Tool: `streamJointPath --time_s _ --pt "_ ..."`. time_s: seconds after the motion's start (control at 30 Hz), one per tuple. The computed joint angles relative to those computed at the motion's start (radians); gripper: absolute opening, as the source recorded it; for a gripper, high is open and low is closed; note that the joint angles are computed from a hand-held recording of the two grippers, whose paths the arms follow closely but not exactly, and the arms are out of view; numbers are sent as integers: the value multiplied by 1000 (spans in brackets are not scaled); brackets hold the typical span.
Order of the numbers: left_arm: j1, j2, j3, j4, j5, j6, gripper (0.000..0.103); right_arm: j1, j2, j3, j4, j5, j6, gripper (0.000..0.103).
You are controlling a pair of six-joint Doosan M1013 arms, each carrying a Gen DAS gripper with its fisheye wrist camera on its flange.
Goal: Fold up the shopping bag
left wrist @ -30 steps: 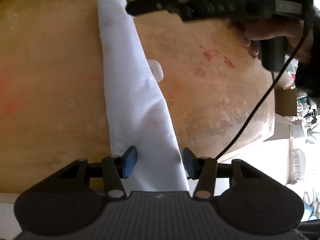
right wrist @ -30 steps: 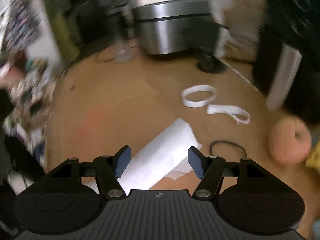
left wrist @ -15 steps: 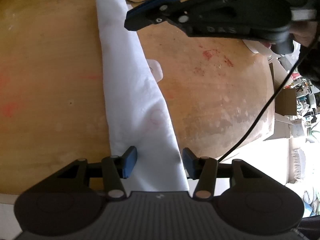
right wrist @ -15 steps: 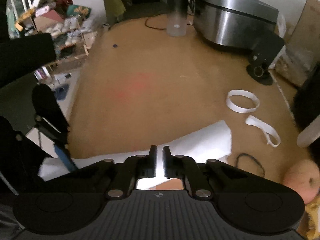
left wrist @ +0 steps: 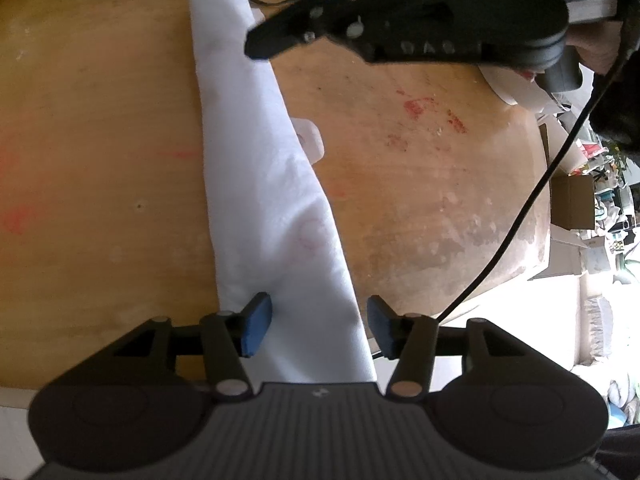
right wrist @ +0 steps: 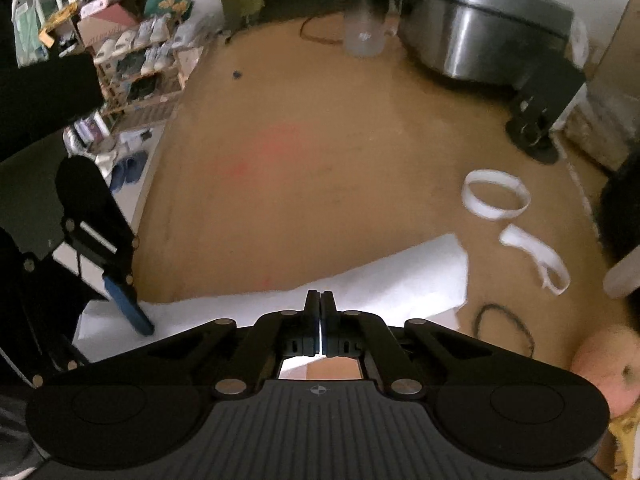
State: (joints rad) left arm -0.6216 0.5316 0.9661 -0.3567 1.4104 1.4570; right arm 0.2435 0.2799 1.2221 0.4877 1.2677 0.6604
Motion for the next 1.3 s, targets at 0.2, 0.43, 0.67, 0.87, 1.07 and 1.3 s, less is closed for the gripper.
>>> streamJointPath --time_s 0.2,0.43,0.67,0.87,1.07,1.3 --pt "-3 0 -2 29 5 -3 34 -5 11 -24 13 49 -11 2" --pt "-10 1 -4 47 6 -1 33 -1 20 -39 -10 89 -5 1" --pt "-7 1 -2 41 4 1 33 8 25 -43 -38 102 -20 0" --pt "-7 -2 2 38 10 15 35 21 37 -35 -76 98 -22 0" --pt "-3 -3 8 28 3 7 35 36 40 -10 -109 71 -59 0" --pt "19 -19 43 -39 -38 18 36 28 33 2 -96 67 -89 0"
